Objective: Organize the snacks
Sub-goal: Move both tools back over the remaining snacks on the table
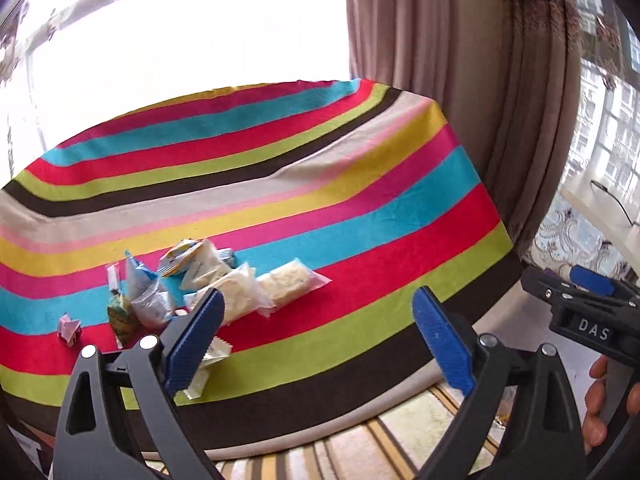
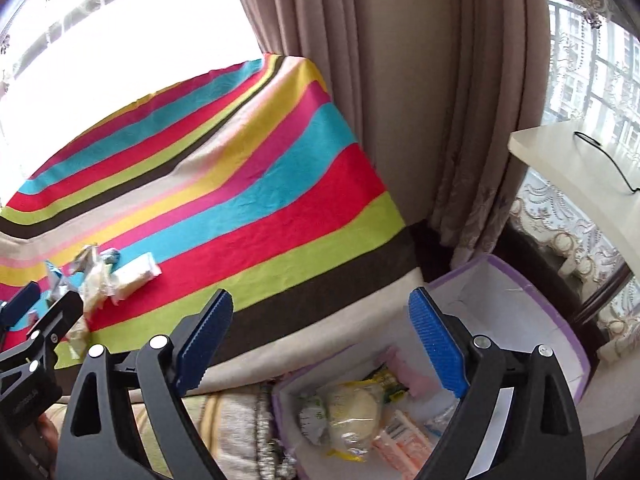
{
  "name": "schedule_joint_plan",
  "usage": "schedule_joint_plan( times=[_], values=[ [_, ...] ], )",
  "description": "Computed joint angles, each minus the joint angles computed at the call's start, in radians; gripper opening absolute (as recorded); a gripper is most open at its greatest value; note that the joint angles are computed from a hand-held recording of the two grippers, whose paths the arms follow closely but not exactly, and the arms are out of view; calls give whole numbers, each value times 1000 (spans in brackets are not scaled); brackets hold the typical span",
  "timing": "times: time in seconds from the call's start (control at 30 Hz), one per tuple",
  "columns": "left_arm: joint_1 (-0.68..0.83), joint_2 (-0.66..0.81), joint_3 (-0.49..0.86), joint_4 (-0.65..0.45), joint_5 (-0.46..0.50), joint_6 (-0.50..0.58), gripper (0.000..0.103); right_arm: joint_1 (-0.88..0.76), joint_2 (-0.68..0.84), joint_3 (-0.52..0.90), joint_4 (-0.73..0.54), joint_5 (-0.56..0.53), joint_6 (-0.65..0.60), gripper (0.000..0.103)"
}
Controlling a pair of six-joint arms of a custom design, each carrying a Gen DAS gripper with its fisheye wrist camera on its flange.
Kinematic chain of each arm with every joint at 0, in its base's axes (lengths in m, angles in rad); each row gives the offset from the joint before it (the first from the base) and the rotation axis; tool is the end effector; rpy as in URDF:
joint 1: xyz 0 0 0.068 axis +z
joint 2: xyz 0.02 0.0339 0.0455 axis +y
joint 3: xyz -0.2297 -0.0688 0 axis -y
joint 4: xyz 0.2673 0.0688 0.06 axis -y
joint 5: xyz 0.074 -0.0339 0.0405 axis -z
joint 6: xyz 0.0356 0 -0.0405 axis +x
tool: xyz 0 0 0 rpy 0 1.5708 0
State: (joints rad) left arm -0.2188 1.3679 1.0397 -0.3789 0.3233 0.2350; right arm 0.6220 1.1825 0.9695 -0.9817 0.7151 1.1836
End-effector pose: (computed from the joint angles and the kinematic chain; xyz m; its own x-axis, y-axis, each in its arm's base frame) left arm 0.3177 -0.0822 0.2391 -0.5139 0.3404 -0.7874 0.5771 0.8163 -0.0237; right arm 0.2119 0.1232 0.2344 -0.5116 0.4935 -0.7034 0.6077 0.7865 0.1098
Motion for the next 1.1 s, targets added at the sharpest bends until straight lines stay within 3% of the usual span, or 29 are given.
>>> schedule_joint_plan(
  times=[0.27,0.73,1.03,1.1],
  values=[
    [239,127,97,1,102,-45,95,36,169,106,190,-61,-88,87],
    [504,421,389,-124,172,-154,93,60,420,296,204,-76,-225,87],
    [559,640,640,-270,165,-212,80,19,514,362,223,-124,-253,87],
    [559,683,694,-298,163,-223,70,14,533,375,231,-132,-267,87]
  ],
)
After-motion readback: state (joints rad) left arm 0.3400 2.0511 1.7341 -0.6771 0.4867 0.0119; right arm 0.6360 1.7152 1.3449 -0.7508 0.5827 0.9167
